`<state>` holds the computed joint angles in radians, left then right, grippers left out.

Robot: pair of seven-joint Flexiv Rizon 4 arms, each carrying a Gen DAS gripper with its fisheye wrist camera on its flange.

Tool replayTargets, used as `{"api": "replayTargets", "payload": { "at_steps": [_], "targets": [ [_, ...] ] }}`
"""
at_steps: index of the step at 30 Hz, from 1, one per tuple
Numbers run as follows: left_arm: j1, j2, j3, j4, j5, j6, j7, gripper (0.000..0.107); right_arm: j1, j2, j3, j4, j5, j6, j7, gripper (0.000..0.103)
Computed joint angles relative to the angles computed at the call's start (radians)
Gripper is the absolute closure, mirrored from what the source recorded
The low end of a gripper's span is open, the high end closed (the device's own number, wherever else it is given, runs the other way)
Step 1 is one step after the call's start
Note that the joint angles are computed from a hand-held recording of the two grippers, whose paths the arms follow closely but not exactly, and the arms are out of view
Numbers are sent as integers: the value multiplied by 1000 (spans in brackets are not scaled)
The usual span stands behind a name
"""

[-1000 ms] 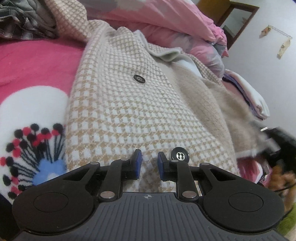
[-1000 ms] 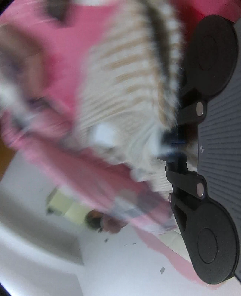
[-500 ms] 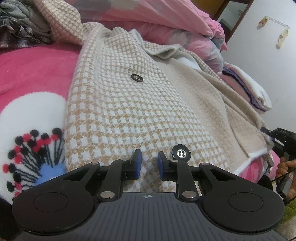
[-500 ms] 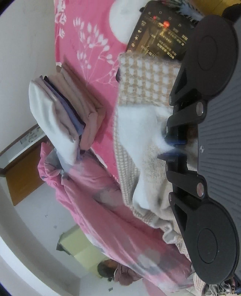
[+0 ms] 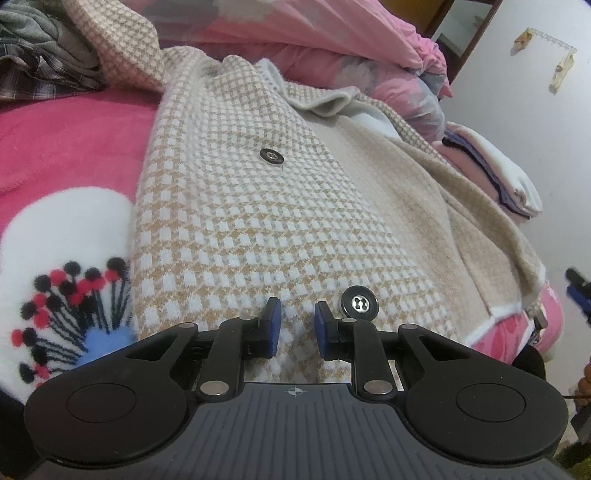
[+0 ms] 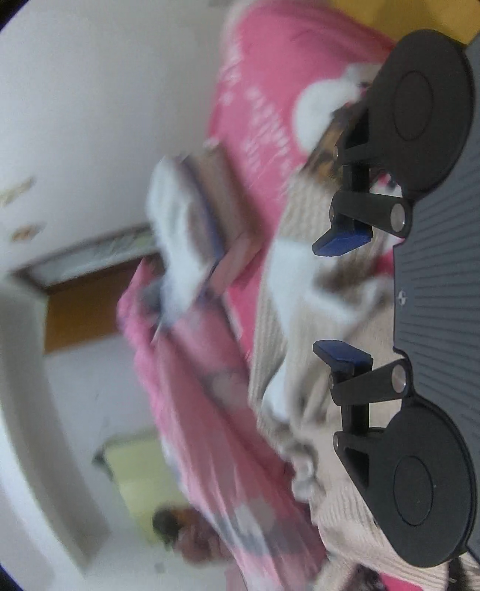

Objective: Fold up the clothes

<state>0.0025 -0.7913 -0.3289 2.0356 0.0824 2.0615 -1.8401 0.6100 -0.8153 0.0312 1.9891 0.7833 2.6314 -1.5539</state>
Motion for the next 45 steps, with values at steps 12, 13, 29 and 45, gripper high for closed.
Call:
{"api": "replayTargets", "payload": {
  "at_steps": [12,13,29,45],
  "targets": [
    [-51,73,76,53,-32,53,-2,86,47,-93,-38,-123,-454,-125,-149,72],
    [-63,73,90,55,-41,64,0,86,39,-105,-35,-146,-449,-180,-131,74],
    [-187,123,173,15,-214,-73,6,75,38,-237,-77,-224,-454,-225,-5,74],
    [-178,-65,228,-409,-200,-137,280,75,-699,-295,788,-567,-1245,-882,270,61]
  ]
}}
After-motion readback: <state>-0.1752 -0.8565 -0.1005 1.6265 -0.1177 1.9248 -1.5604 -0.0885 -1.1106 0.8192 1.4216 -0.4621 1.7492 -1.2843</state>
